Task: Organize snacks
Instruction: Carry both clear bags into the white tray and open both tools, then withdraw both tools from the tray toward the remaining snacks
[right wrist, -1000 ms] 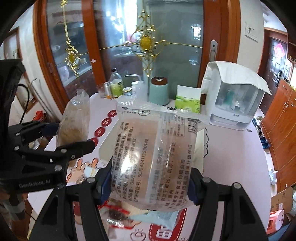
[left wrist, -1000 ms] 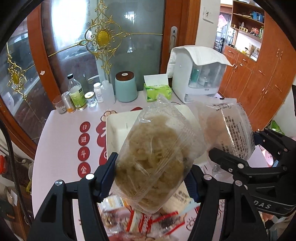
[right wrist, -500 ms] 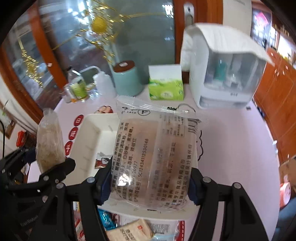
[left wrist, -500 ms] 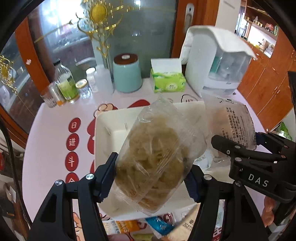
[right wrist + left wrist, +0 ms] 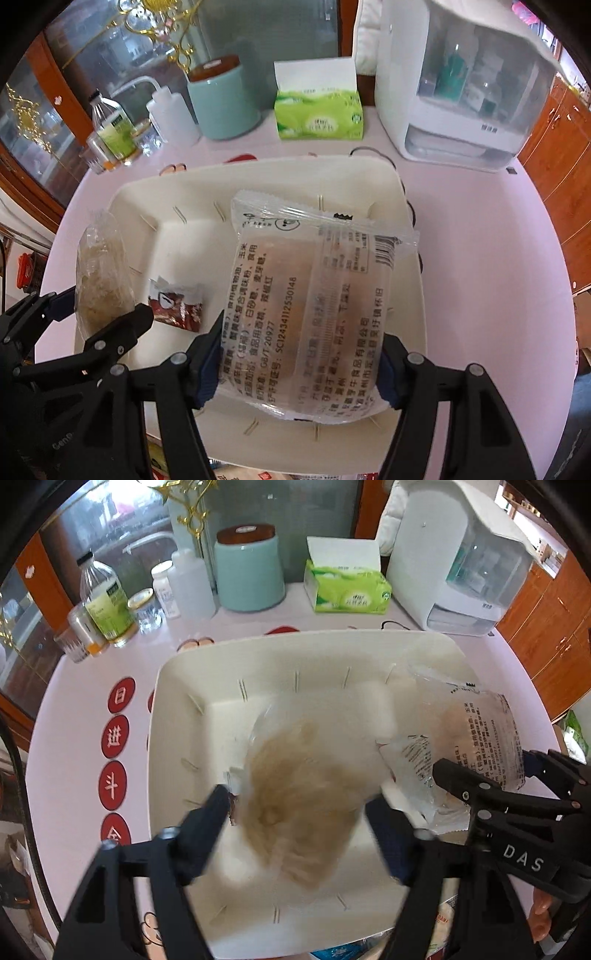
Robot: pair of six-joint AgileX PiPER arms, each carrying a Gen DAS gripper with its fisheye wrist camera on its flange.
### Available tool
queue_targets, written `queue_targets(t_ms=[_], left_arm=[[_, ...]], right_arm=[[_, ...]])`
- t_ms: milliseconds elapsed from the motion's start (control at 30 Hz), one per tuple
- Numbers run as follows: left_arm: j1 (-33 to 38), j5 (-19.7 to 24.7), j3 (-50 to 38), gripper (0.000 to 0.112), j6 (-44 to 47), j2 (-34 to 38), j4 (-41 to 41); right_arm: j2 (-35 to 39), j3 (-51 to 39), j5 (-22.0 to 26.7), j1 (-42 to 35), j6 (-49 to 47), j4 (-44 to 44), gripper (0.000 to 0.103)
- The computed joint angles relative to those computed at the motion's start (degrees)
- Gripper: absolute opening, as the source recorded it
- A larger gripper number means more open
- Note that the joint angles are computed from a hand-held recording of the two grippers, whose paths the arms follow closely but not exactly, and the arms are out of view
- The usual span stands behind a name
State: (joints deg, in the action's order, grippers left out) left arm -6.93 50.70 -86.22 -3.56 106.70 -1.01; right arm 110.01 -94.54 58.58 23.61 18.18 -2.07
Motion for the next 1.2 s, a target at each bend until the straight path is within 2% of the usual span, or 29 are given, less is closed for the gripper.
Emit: queue_targets(t_ms=[33,400,800,1200], left_arm=[[0.41,-0.16,0.28,0.092,0.41,-0.15,-0.89],[0.28,-0.13,2.25,0.093,0.67,-3.24,-2.18],[-0.76,-0.23,6.29,0.093,-1.0,-9.56,-0.41],[-2.42,0.7,11.16,0.093,-3.92,-18.74,2.52]], right_arm=[[0.18,0.23,0.08,-0.2,0.44,-0.11,0.071],[-1.77,4.36,-3.12,-1.68,0.68,2.32,0.079],[-5.39,6.25,-2.64,-0.5,1.58,1.71,0.081],[-11.2,8.07,0.1,2.57,3.63,-1.5,0.081]])
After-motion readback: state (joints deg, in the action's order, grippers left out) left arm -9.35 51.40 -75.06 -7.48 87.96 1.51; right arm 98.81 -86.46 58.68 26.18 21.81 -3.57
